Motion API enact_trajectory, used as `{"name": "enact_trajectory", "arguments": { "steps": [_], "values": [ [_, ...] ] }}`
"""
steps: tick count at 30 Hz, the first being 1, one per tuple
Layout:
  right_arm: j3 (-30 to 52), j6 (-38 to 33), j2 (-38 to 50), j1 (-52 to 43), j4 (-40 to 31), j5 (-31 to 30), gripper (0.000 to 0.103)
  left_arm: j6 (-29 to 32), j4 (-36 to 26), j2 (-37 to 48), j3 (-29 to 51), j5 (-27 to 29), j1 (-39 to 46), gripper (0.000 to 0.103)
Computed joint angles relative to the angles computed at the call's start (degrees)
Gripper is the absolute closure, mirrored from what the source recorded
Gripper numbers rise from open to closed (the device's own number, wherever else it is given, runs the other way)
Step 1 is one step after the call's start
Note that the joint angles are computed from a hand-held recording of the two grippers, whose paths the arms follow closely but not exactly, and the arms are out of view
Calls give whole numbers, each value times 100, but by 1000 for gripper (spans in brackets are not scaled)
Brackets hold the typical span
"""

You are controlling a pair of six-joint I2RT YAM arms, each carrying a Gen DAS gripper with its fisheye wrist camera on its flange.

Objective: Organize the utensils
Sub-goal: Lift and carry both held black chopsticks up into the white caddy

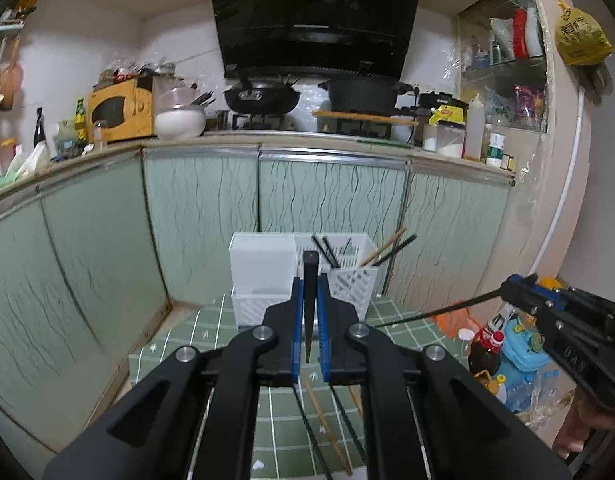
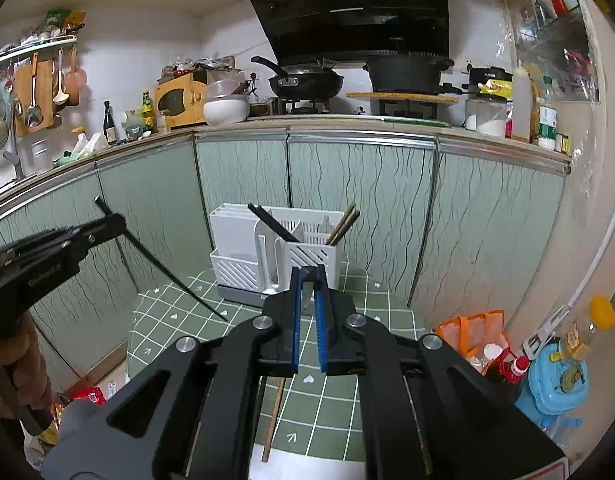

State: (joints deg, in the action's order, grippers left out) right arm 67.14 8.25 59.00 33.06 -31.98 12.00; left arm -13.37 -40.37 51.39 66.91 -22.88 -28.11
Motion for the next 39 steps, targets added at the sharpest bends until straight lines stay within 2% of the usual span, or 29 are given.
{"name": "enact_trajectory", "arguments": {
  "steps": [6,19,27,33,39],
  "values": [
    [553,-175,366,-169,-73,-126,97,198,171,593,683,88,-57,95],
    [1920,-490,1485,-933,-57,-832,97,543,403,1991,2138,988,594,95],
    [2572,-586,2216,-1108,26,-1048,97,754,503,2790,2974,1161,685,95],
    [2635,-615,2622,-1166,278,-1242,97,913,713,3365,3238,1366,838,95],
    [2613,-628,3038,-1263,554,-1411,97,954,1050,3707,3067,1758,1097,95]
  ]
}}
